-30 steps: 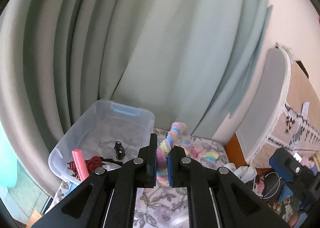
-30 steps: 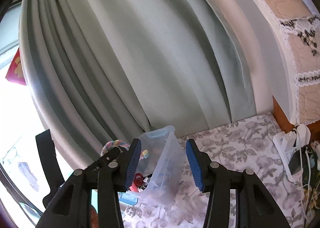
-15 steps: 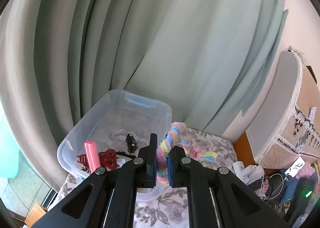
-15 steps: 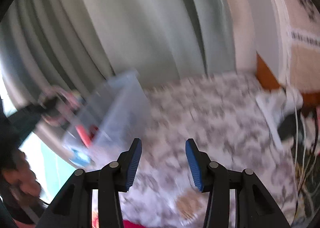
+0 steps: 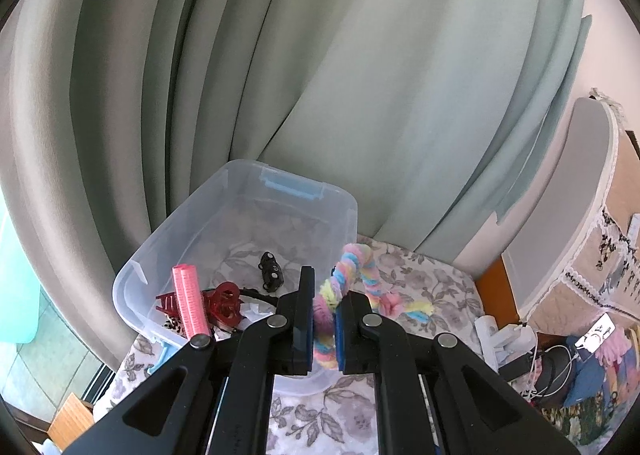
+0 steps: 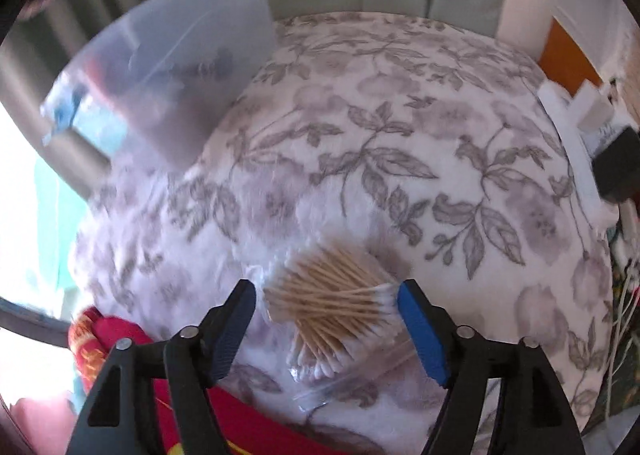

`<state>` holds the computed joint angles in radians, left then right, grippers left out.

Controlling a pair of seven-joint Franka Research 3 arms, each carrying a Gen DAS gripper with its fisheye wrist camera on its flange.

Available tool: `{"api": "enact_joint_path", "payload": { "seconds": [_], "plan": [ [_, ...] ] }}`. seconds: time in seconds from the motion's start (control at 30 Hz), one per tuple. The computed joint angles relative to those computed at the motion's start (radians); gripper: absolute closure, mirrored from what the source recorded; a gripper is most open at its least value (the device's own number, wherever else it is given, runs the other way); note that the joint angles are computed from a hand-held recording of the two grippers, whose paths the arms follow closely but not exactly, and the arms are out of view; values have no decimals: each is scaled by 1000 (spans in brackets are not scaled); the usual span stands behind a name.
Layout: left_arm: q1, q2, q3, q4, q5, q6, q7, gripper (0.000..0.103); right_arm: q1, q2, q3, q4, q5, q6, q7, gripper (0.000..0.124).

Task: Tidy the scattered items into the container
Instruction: 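Lift the scrunchie and cotton swab bag and carry them toward the clear box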

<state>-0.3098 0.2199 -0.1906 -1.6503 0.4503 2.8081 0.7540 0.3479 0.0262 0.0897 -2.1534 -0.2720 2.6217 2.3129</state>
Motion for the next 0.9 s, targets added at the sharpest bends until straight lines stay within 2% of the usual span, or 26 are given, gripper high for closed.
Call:
{"api": "enact_joint_path", "payload": {
  "seconds": [0.13, 0.27, 0.37, 0.47, 0.63, 0.9],
  "plan": [
    [0, 10, -5, 12, -10, -10, 14, 95, 5, 24, -1, 18, 0, -7, -34, 36],
    [-5, 18, -6, 22, -13, -21, 25, 95, 19, 56, -13, 56, -63, -53, 5, 36],
    [-10, 20, -2, 27, -7, -28, 24, 95, 19, 81, -22, 75, -39, -78, 9, 36],
    [-12, 20, 1, 28, -1, -31, 19, 95, 19, 85, -32, 74, -21, -83, 23, 39],
    [-10, 24, -3, 31, -9, -38, 25, 95, 15, 63, -39, 55, -33, -72, 64, 58],
    [-9, 22, 0, 28, -13, -30, 26, 95, -8, 31, -35, 13, -10, -10, 85, 64]
  ]
}}
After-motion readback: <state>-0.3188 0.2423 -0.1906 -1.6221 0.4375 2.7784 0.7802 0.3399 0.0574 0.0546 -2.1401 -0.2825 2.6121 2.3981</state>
